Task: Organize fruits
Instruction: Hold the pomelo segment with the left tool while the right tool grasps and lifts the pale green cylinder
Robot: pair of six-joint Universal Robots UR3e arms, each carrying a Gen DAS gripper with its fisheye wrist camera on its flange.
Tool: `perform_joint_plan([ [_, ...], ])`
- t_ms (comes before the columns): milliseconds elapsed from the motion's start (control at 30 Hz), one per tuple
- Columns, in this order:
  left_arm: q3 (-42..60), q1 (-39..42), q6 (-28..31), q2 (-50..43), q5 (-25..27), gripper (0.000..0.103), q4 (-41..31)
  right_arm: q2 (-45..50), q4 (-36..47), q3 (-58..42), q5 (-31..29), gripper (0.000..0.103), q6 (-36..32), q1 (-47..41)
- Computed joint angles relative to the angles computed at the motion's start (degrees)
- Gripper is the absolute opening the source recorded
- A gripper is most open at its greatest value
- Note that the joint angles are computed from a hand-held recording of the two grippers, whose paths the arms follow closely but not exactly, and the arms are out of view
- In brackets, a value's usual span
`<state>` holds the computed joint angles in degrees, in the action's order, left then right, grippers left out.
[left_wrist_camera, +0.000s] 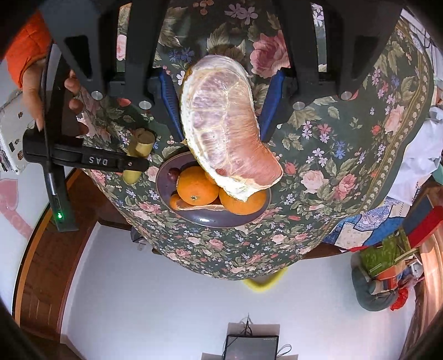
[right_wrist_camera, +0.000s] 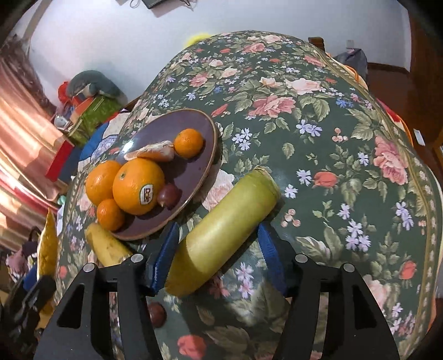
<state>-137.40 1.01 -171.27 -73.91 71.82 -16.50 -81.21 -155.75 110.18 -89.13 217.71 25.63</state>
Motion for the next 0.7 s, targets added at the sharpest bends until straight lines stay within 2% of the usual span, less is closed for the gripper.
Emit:
perform_joint_plan([
  [267,-0.4,0.3,-0.1,-1.4,-0.3,0.054,1.1,5.0,4.5,-7.3,-3.9,0.057,-5.3,2.8],
  [500,-0.8,0.9,-0.1,-0.6,-0.4,0.054,1.2,1.1,6.0,-4.2,0.1,0.045,-11.8,1.8],
  [700,-0.4,1.5,0.0,0.3,-0.3,0.054,0.7,-1.7,9.8,-3.5,-3.1,0.038,-15.5,4.1],
])
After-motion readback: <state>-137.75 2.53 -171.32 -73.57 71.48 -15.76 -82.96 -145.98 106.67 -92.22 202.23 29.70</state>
